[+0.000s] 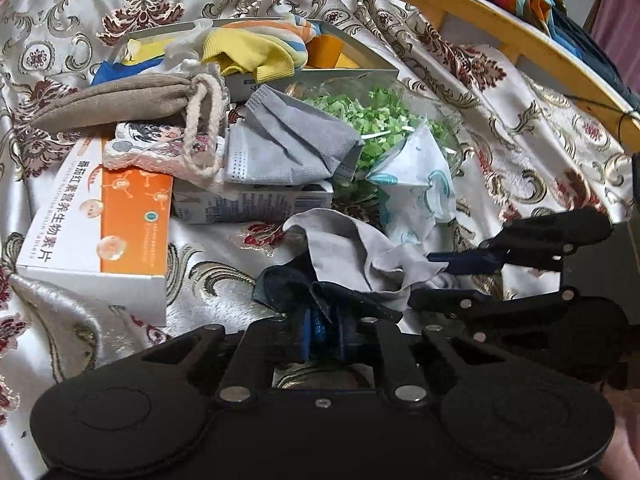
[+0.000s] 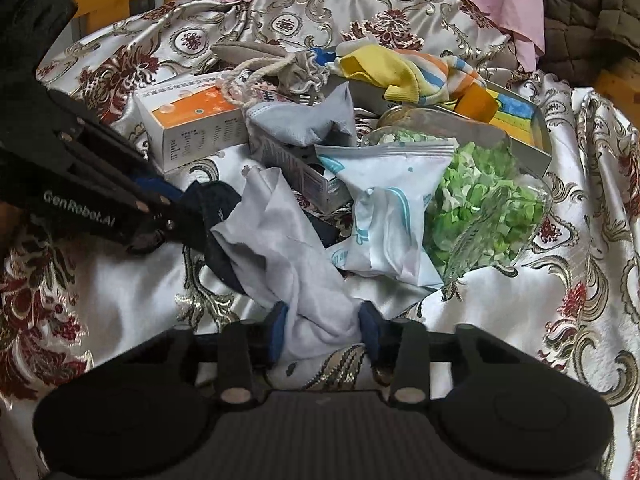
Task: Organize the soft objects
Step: 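Grasp the black sock with the left tool while the right tool grasps the grey cloth, then carry the black sock with the left tool while the right tool carries the grey cloth to the tray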
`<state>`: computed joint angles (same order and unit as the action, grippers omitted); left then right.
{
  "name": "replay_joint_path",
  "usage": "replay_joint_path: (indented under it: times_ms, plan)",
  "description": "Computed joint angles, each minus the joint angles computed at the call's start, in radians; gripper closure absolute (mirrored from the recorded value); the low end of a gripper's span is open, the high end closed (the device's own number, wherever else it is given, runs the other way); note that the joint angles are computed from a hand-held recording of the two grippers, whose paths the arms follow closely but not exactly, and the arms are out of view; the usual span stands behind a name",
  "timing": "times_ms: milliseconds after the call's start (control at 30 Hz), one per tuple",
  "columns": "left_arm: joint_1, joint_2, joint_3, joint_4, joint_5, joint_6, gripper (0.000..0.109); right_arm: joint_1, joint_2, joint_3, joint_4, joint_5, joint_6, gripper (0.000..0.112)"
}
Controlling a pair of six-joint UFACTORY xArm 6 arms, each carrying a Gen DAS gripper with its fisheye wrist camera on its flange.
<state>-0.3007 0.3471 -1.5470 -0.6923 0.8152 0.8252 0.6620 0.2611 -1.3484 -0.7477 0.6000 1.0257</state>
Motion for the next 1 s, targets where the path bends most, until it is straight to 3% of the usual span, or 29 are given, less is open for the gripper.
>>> replay_joint_path:
  times_ms: [200,333,500,600,733,1000]
  plan:
    - [0.022,0.025,-0.038,-0.068,0.076,-0.028,0.098,-0.02,-0.015,0.03,-0.022,-0.058,0.09,0.101]
    - [0.033,0.022,-0.037,-0.123,0.091,-0.019,0.1,-0.038,-0.03,0.056,-0.007,-0.109,0.135,0.102]
    - [0.044,0.004,-0.02,-0.186,0.077,-0.002,0.105,-0.044,-0.056,0.074,-0.121,-0.131,0.251,0.104]
    - [0.057,-0.008,-0.012,-0.267,0.078,0.033,0.105,-0.054,-0.071,0.09,-0.161,-0.165,0.314,0.104]
    - [0.075,-0.025,0.001,-0.393,0.077,0.07,0.105,-0.061,-0.093,0.103,-0.313,-0.193,0.463,0.104]
    - [0.072,-0.053,0.034,-0.484,-0.021,0.083,0.107,-0.051,-0.121,0.109,-0.445,-0.147,0.601,0.104]
